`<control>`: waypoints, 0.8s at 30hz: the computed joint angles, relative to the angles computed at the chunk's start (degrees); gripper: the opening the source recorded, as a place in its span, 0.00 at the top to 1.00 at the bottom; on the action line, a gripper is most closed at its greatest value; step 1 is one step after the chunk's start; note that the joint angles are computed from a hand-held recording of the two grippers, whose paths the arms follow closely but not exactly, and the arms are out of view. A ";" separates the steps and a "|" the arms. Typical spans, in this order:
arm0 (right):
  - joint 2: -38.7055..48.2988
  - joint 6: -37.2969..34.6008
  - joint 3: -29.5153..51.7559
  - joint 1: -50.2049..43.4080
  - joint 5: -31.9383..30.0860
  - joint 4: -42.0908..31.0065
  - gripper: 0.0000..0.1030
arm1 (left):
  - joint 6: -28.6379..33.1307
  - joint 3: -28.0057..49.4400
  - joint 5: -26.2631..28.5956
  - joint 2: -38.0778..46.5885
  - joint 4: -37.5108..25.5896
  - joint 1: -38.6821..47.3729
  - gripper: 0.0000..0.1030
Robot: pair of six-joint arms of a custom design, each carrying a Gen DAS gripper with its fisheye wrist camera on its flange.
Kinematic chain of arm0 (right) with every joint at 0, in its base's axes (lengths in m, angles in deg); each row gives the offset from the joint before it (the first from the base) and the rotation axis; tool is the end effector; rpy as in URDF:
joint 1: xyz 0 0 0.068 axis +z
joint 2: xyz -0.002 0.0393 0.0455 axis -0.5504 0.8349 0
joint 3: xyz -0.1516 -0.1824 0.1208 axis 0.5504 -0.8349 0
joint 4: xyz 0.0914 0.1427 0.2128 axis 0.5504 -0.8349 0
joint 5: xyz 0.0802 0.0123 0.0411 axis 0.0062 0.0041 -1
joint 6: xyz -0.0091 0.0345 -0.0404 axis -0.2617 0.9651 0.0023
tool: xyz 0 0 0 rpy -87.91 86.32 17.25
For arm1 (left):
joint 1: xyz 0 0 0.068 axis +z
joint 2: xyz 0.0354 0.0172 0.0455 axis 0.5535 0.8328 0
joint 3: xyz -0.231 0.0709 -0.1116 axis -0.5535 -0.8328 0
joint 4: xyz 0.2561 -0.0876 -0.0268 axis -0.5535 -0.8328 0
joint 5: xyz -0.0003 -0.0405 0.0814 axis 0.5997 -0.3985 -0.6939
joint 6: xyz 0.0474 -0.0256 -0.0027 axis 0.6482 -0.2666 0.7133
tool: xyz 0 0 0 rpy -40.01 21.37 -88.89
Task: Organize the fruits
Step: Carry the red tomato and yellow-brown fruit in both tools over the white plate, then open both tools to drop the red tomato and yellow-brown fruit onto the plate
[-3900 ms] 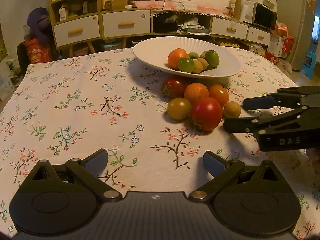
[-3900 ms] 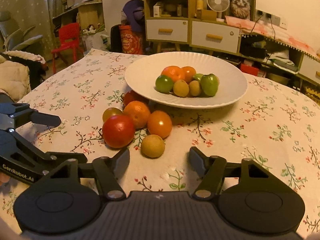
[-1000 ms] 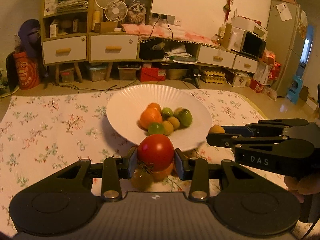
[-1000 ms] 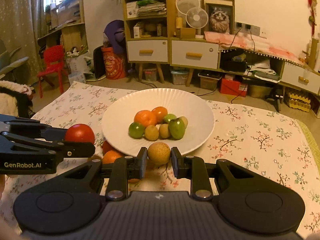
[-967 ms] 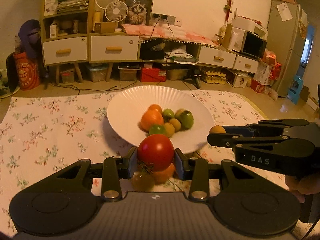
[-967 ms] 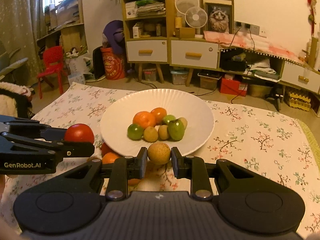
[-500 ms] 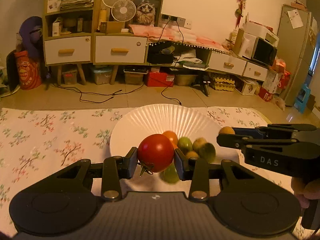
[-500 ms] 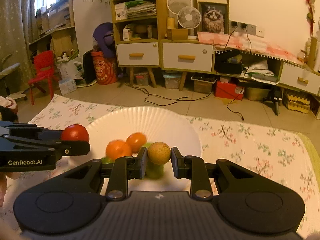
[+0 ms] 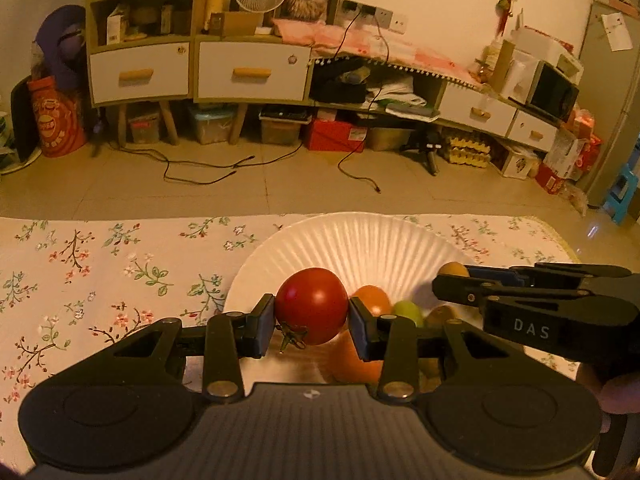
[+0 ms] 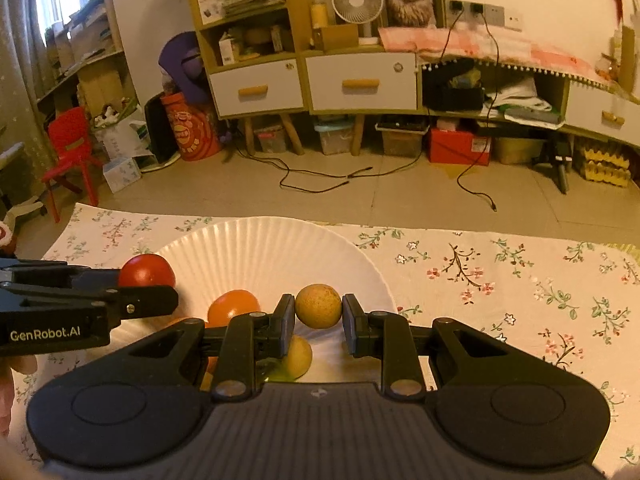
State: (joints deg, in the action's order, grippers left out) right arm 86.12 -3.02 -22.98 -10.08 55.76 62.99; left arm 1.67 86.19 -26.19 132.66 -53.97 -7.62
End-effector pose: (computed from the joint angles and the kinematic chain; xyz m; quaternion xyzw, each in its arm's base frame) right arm 0.3186 0.1481 0.0548 -0.2851 0.8733 0.1828 0.3503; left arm 0.2508 -0.1932 0.0671 -0.1505 0.9023 -0.0102 0.4039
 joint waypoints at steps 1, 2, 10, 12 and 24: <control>0.08 -0.04 0.09 0.12 0.13 -0.20 0.78 | -0.35 0.01 0.44 0.13 -0.27 0.23 0.62; 0.11 -0.10 0.18 0.30 0.29 -0.46 0.78 | -0.43 0.38 1.04 0.25 -0.68 0.81 0.62; 0.24 -0.93 1.47 1.29 0.96 -2.33 0.78 | -1.57 -0.97 2.33 -0.67 1.82 1.07 0.62; 0.39 -0.89 1.87 1.60 1.23 -2.69 0.77 | -1.14 -0.78 2.33 -0.68 1.65 1.21 0.62; -2.45 -1.33 0.00 1.75 1.78 -1.95 0.62 | 0.22 -1.40 -1.59 -3.62 -0.35 -0.69 0.42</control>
State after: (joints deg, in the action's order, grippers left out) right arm 83.66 -4.35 -22.98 -8.33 57.54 61.03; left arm 1.89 84.80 -27.77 129.03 -54.31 -8.31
